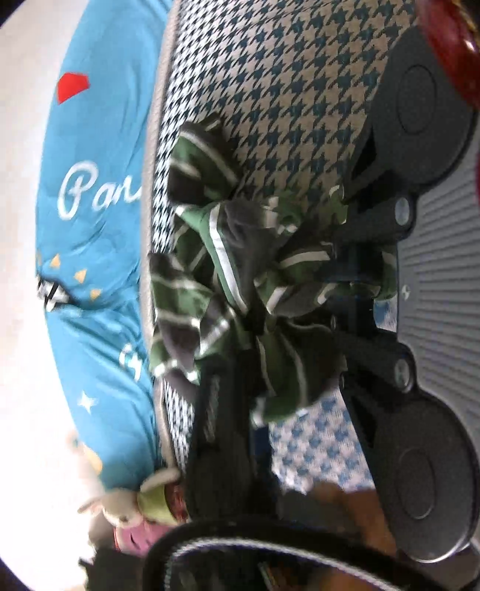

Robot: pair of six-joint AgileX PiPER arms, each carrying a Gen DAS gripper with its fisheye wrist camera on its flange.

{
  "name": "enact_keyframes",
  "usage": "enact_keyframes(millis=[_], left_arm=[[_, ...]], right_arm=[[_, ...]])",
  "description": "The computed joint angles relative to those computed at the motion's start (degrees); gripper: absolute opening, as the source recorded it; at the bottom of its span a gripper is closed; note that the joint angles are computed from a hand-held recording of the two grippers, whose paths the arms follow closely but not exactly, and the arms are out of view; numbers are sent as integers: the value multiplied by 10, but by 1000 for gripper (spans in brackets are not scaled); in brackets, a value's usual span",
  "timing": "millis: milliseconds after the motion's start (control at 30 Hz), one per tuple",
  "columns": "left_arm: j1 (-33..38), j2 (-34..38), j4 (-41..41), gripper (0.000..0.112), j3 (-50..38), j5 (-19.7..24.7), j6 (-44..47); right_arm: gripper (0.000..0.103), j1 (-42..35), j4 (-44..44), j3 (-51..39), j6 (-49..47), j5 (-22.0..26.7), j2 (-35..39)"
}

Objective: Fold clothes

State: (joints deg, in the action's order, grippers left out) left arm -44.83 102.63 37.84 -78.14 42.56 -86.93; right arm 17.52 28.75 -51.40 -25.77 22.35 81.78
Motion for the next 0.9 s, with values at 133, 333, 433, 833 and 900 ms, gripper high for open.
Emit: enact_keyframes(millis=[133, 333, 433, 833, 900], left_arm=[[-10, 0, 51, 57, -5, 46, -43], [-12, -26, 51, 56, 22, 94, -85], [-5, -60, 36, 67, 58, 85, -102], [-35, -136, 72, 82, 123, 60, -153], [-36, -132, 79, 84, 120, 54, -150]], right_arm=[[8, 10, 82, 33, -107, 22, -39], [11, 32, 63, 48, -134, 64, -66], [17, 8, 77, 53, -151, 84, -88], [27, -60, 66, 22, -95, 78, -85], [30, -79, 83, 9, -98, 82, -73]])
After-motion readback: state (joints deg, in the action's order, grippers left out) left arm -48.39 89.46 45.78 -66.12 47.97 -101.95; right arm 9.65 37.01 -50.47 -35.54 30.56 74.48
